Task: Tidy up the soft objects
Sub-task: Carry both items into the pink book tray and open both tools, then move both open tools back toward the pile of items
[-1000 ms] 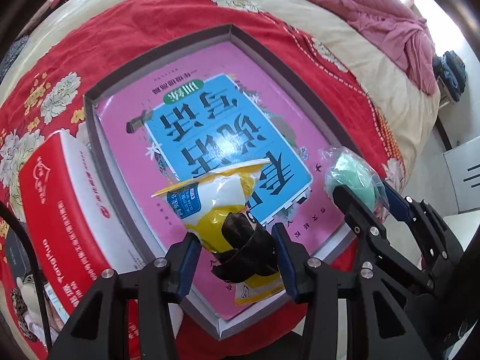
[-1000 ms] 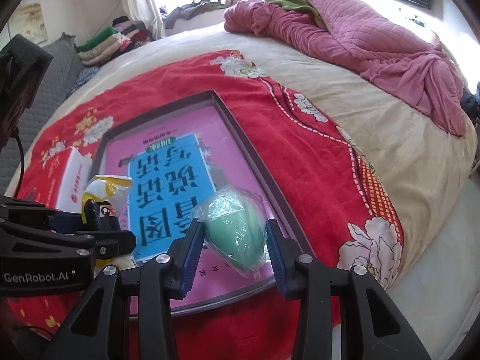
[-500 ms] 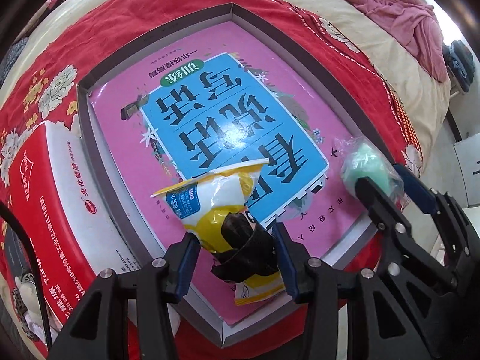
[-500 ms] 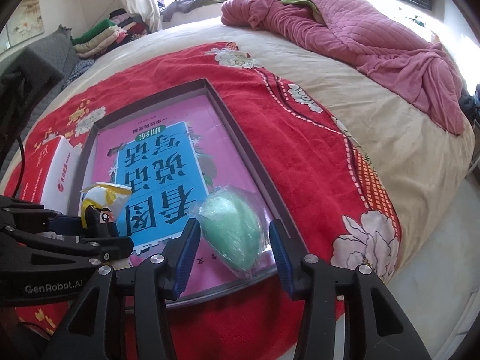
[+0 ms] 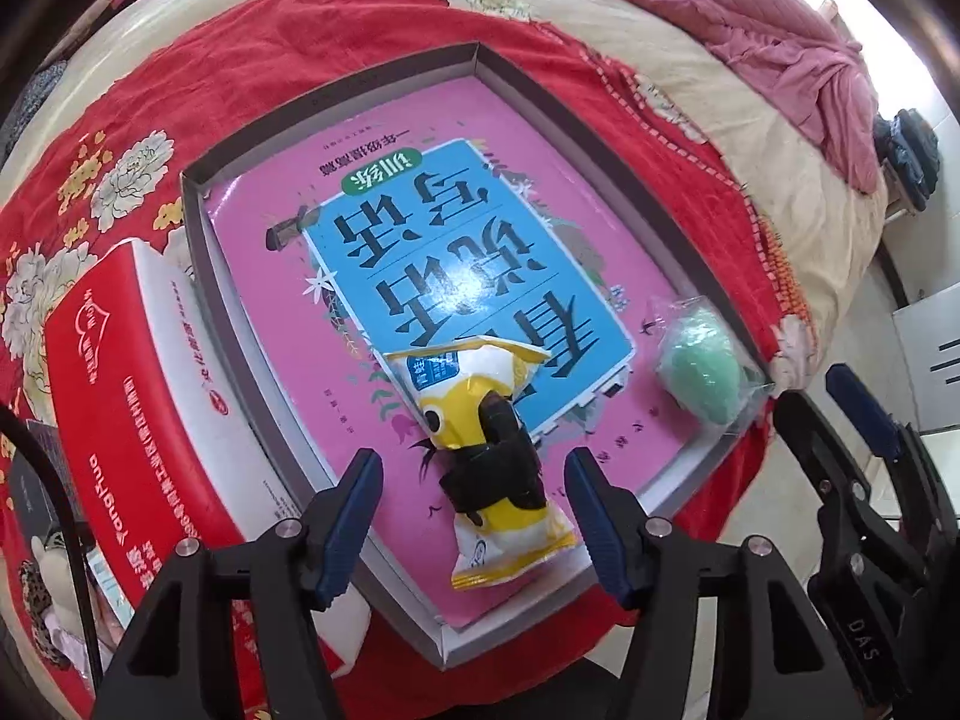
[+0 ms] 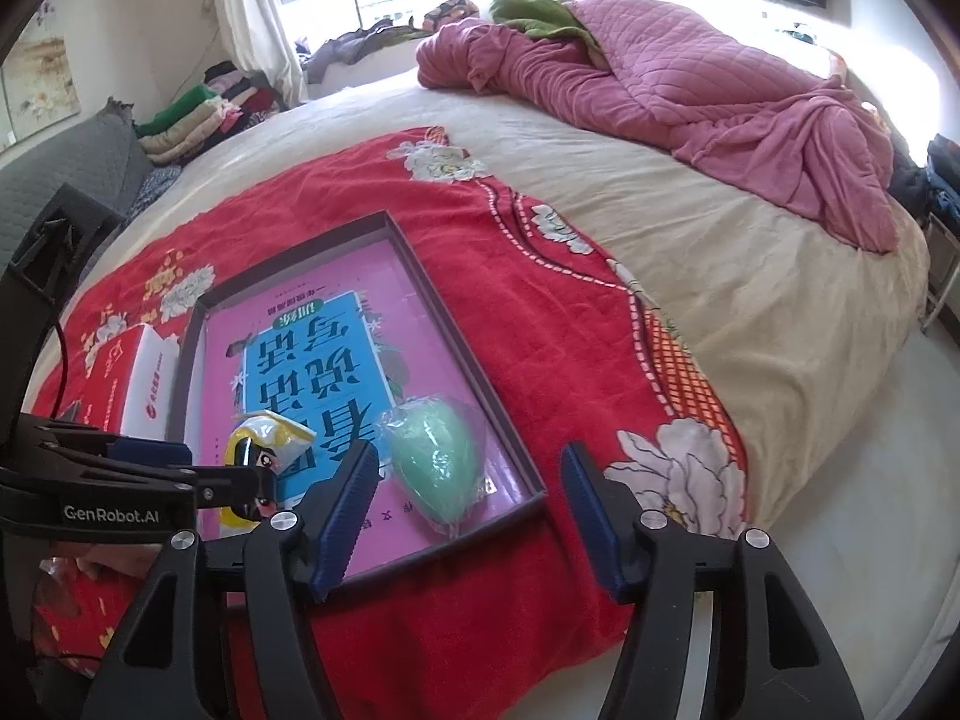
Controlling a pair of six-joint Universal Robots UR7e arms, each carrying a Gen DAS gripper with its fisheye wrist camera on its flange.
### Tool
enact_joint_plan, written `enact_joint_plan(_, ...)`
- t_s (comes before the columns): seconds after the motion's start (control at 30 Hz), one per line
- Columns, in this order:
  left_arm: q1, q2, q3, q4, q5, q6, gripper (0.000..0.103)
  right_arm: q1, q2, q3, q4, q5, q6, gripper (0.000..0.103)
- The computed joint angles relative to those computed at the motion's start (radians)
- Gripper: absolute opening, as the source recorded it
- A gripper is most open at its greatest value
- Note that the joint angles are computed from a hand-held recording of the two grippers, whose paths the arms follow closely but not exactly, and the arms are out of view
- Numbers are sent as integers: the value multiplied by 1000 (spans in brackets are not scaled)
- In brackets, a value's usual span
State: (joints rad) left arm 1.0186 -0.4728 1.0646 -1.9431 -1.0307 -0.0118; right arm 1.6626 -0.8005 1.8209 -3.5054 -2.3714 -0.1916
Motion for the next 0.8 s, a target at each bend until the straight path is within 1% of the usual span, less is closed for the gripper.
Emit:
enact_joint_plan(0.1, -11, -35, 52, -63, -28, 7, 66, 9, -6, 10, -13, -14, 2, 65)
enact_joint_plan(0.17, -20, -73, 105, -119, -46, 25, 73, 16, -8, 13, -14, -28, 3, 65)
enact_joint_plan(0.23, -25, -102, 140, -154, -59, 37, 78, 26, -7, 13, -27, -44, -8, 66)
enact_joint_plan(0.3, -30, -116, 161, -173, -59, 39, 79, 41, -2, 7, -37, -64, -20, 69)
enact_joint_plan(0.47, -34, -159, 216, -231, -48, 55, 79, 74, 7, -5, -57, -95, -38, 70)
enact_joint_plan(0.57, -30, -190, 249, -261, -52, 62, 79, 99, 17, -14, -62, -108, -42, 73)
enact_joint_plan(0.8, -23, -267, 330, -313, -54, 72, 79, 152, 39, -32, -74, -147, -54, 74)
